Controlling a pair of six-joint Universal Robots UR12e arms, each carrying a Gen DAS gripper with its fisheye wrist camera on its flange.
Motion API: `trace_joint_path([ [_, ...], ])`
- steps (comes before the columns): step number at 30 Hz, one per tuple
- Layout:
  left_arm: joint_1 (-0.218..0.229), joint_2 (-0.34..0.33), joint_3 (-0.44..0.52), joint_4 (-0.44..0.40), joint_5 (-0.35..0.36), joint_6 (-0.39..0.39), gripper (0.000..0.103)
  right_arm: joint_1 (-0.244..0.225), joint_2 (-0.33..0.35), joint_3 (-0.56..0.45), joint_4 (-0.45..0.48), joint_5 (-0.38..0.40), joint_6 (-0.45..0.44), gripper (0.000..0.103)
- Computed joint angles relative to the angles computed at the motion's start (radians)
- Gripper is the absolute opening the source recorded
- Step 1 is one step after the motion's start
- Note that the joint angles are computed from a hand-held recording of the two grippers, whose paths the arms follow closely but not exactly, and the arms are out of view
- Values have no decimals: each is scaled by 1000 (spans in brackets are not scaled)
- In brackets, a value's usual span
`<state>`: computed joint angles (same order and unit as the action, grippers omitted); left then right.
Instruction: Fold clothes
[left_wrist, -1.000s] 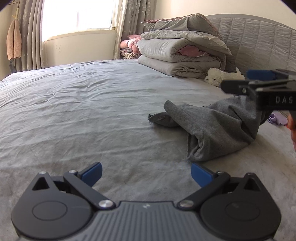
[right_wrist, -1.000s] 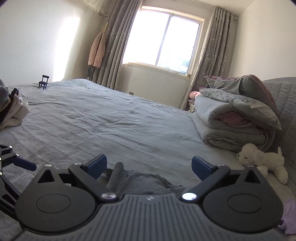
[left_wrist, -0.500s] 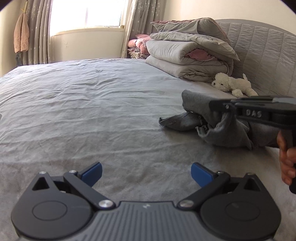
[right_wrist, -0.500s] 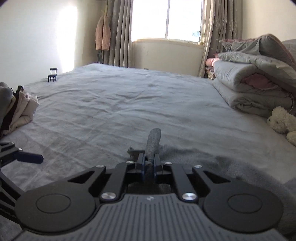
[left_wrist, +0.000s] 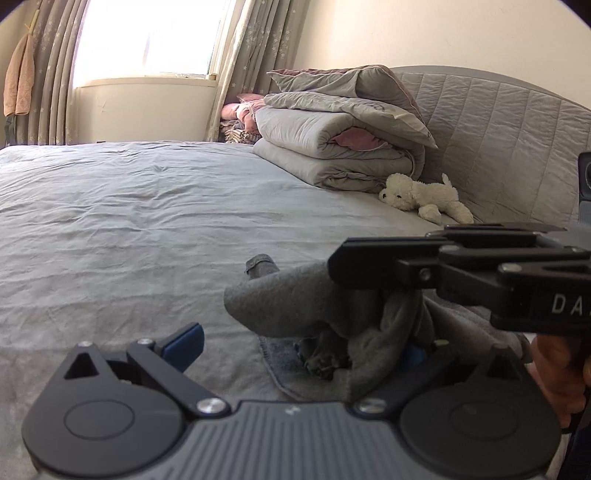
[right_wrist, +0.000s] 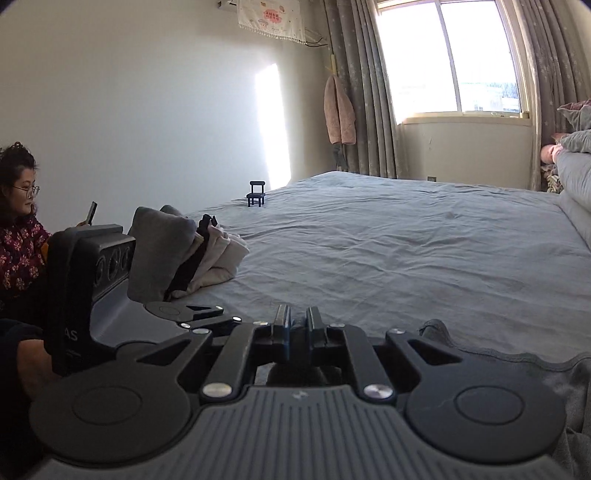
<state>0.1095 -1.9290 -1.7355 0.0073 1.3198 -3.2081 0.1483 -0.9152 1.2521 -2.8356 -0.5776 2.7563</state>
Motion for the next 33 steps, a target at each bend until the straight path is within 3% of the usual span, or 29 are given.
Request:
trace_joint_path([
  [4, 3, -2, 3, -19, -2, -6, 102, -7, 2, 5, -59, 58, 59, 13],
  [9, 7, 1, -2, -7, -13, -17, 92, 0, -12, 33, -165, -114, 106, 17],
  [12, 9, -1, -2, -11, -25, -1, 80, 5, -10, 31, -176, -269, 124, 17],
  [14, 10, -2, 1, -25, -32, 15, 54, 8, -4, 24, -168, -363, 132, 18],
  [15, 10, -2, 3, -38, -32, 16, 46, 9, 1, 17, -159, -407, 140, 21],
  [17, 11, -2, 8, -61, -34, 11, 25, 11, 8, 6, -148, -481, 158, 41],
  [18, 13, -2, 9, -63, -40, 9, 24, 14, 13, 2, -145, -526, 159, 64],
  [19, 15, -3, 9, -61, -47, 6, 21, 16, 16, 1, -145, -568, 158, 75],
  [21, 18, -1, 7, -55, -64, 2, 11, 19, 20, -6, -130, -626, 159, 75],
  [25, 16, 5, 2, -30, -69, 1, 10, 22, 26, -25, -54, -686, 181, 75],
  [29, 16, 12, 3, -35, -70, -7, 9, 22, 23, -27, 17, -678, 141, 75],
  [30, 17, 14, 3, -36, -73, -10, 8, 23, 22, -24, 20, -673, 128, 71],
  [32, 22, 20, 0, -28, -82, -21, 8, 27, 18, -19, 19, -666, 104, 45],
  [33, 24, 23, -2, -22, -86, -27, 8, 29, 16, -17, 18, -667, 96, 23],
])
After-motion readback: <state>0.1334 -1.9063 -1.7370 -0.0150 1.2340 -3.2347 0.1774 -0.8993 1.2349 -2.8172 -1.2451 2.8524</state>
